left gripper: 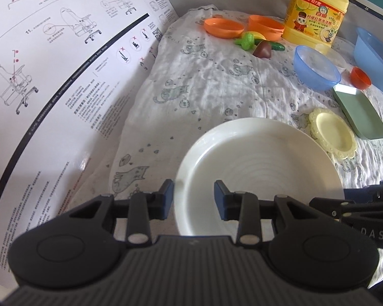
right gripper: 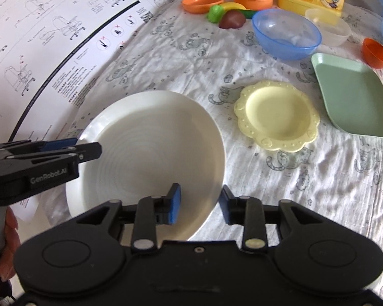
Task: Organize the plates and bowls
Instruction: 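Lift the white plate with both grippers and carry it toward the instruction sheet, then lower the white plate onto the sheet and open both grippers, then move both grippers to the green square tray and grasp its rim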
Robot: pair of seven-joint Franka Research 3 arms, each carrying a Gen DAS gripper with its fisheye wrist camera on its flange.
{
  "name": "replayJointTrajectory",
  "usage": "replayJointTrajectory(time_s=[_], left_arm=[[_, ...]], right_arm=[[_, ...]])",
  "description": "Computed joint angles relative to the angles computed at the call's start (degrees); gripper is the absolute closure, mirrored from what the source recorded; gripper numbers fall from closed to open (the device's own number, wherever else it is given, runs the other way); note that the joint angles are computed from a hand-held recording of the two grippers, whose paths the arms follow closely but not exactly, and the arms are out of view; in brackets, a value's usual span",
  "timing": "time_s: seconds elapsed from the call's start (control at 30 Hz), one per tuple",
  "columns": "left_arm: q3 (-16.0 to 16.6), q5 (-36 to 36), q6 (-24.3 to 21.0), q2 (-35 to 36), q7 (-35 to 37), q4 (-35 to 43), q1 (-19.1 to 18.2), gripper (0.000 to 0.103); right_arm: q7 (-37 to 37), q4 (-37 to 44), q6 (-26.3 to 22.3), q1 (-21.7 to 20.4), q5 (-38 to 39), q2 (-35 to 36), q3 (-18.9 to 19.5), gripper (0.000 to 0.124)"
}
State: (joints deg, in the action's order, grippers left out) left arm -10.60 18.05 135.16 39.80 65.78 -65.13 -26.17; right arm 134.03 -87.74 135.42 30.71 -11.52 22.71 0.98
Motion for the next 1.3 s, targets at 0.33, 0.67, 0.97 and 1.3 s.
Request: replayJointTrajectory(time_s=[0.33, 0.67, 0.97, 1.3], left_arm=[[0.8, 1.58, 5.07, -2.7, -3.08, -4.3, -0.32, 0.0], [0.65, 2.08, 3.02, -1.17, -5.02, -0.09, -1.42, 0.0], [0.56, 2.59, 0.93, 1.24, -3.67, 5.42, -3.47, 0.0], [1.34, 1.25, -6.39, 10.97, 0.87, 22.99, -8.25, 0.0]], right_arm=[[-1.1, -4.36, 4.92, -0.19, 0.05, -3.12, 0.23, 0.025], [2.78, -8.5, 5.87, -0.25, -4.51, -6.95, 0.1, 0.021], [8.78, -13.18, 7.18, -1.52, -8.89, -10.92, 0.52, 0.021], [18.3, -21.12, 8.65, -4.81, -14.01, -17.05, 1.39, 0.021]])
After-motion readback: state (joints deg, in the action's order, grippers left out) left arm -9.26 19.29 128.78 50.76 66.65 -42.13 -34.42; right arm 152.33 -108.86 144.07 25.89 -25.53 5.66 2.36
